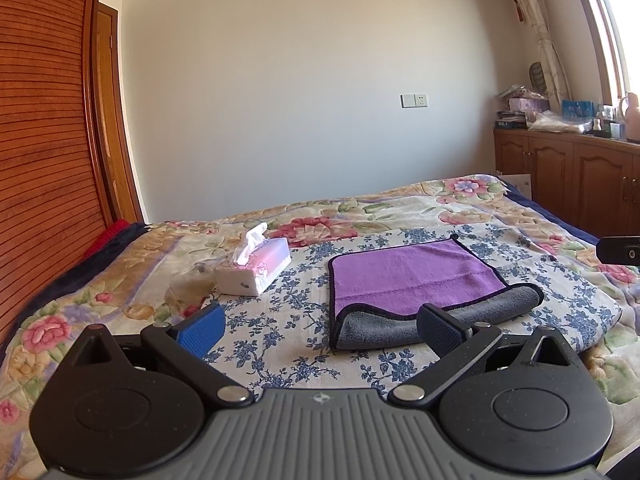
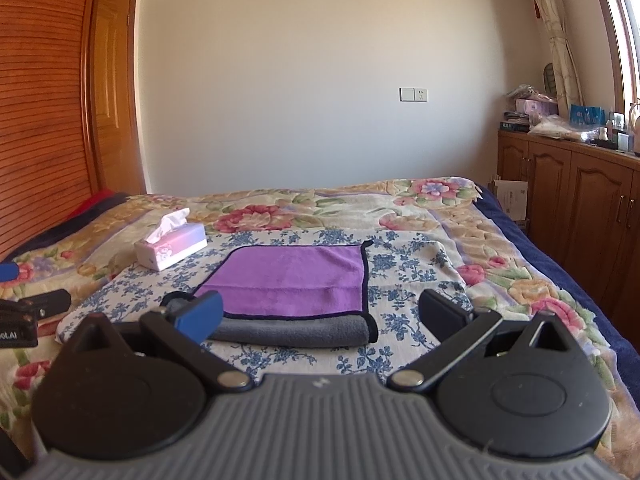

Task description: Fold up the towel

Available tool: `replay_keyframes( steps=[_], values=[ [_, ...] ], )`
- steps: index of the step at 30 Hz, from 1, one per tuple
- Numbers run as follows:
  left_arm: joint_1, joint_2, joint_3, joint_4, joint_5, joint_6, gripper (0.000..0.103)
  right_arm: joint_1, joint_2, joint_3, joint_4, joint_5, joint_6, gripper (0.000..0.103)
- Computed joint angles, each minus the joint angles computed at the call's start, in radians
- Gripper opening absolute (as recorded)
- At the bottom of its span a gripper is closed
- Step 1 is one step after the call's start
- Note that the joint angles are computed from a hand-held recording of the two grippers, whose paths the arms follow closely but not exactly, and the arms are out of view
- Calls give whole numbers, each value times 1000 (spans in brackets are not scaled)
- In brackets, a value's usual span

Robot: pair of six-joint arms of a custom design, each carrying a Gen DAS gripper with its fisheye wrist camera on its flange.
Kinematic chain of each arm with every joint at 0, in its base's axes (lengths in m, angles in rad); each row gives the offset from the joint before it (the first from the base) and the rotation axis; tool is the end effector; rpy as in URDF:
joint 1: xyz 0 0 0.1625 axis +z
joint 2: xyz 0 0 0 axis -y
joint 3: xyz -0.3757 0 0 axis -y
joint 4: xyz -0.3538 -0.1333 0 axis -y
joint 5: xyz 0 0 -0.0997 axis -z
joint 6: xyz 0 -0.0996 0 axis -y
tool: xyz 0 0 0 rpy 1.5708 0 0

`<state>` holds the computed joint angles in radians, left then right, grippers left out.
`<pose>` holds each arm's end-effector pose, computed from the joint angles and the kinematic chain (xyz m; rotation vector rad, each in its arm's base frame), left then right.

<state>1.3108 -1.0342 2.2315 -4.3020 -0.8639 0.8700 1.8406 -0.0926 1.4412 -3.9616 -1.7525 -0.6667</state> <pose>0.0884 -0.4380 0.2528 0.3957 1.7418 -1.3607 0.2676 -0.5350 -0.1112 0.9904 -2.2418 1.3334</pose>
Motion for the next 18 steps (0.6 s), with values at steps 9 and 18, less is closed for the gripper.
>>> replay_keyframes(
  steps=[9,18],
  values=[
    [8,-3,-17,39,-2,-29,103,-2,10,-31,29,-4,4,103],
    [31,2,-60,109,-31,-44,103,-4,23,-75,91,-18,-2,103]
  ],
)
